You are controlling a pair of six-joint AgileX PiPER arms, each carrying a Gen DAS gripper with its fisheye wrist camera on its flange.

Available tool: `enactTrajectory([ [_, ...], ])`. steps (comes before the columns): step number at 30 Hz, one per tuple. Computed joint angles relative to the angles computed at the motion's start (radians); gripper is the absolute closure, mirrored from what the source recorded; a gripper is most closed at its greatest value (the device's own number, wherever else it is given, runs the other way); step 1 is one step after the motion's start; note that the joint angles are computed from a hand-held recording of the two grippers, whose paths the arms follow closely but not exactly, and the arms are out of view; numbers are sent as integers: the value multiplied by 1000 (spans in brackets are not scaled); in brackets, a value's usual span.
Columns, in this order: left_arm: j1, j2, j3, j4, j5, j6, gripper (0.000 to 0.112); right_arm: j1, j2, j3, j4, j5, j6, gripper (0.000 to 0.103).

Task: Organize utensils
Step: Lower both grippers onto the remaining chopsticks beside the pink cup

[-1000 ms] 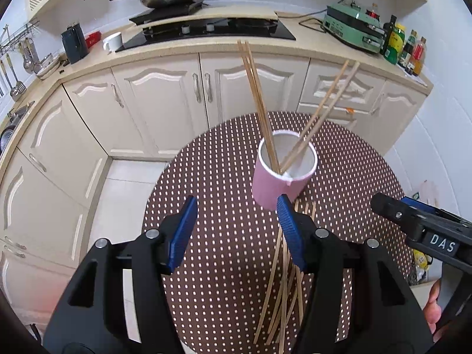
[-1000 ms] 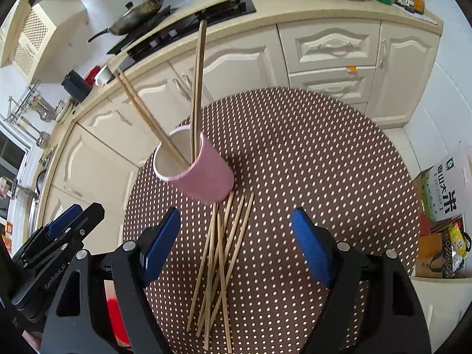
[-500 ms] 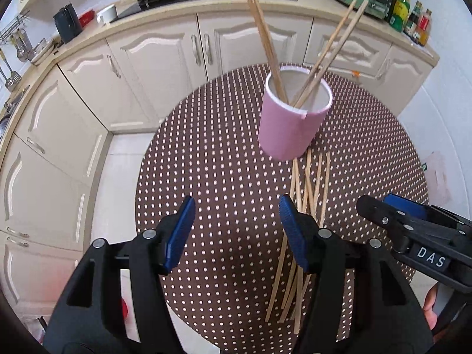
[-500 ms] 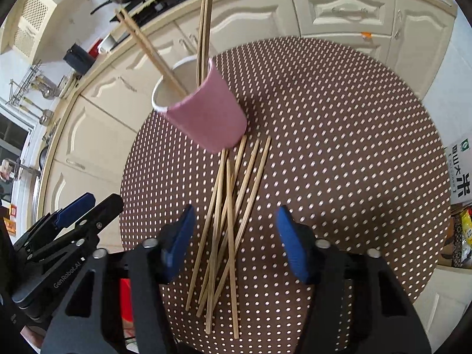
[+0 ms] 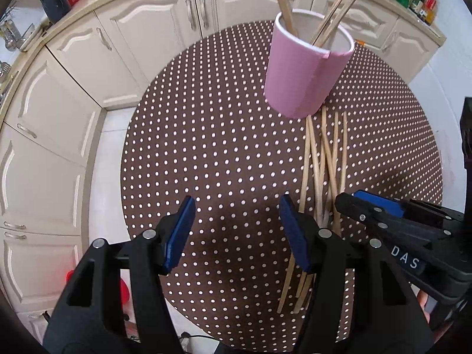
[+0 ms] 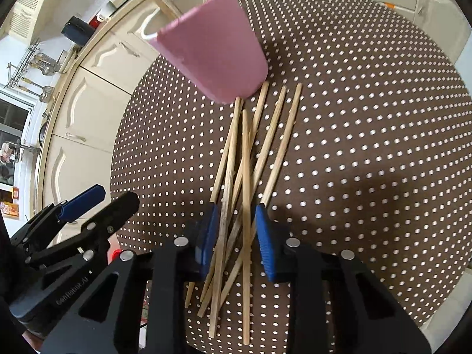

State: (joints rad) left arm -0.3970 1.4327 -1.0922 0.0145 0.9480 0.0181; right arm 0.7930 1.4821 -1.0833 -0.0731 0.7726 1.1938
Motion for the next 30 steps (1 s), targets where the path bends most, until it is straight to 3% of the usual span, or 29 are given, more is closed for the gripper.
enactTrajectory([
  [8,11,42,16,-34,1,43,53,-24,67,-49,22,22,-16,83],
  [10,11,49,20,-41,0,52,53,-34,66,-37,47,-12,-15,84],
  [14,4,69,18,-63,3,60,53,-65,88,-35,93,-21,-45,93],
  [18,-6,85,13,-72,3,70,53,-80,77,-18,105,-42,-23,98],
  [30,-58,200,-52,-80,-3,59,53,-187,-58,80,143,-32,-82,98],
])
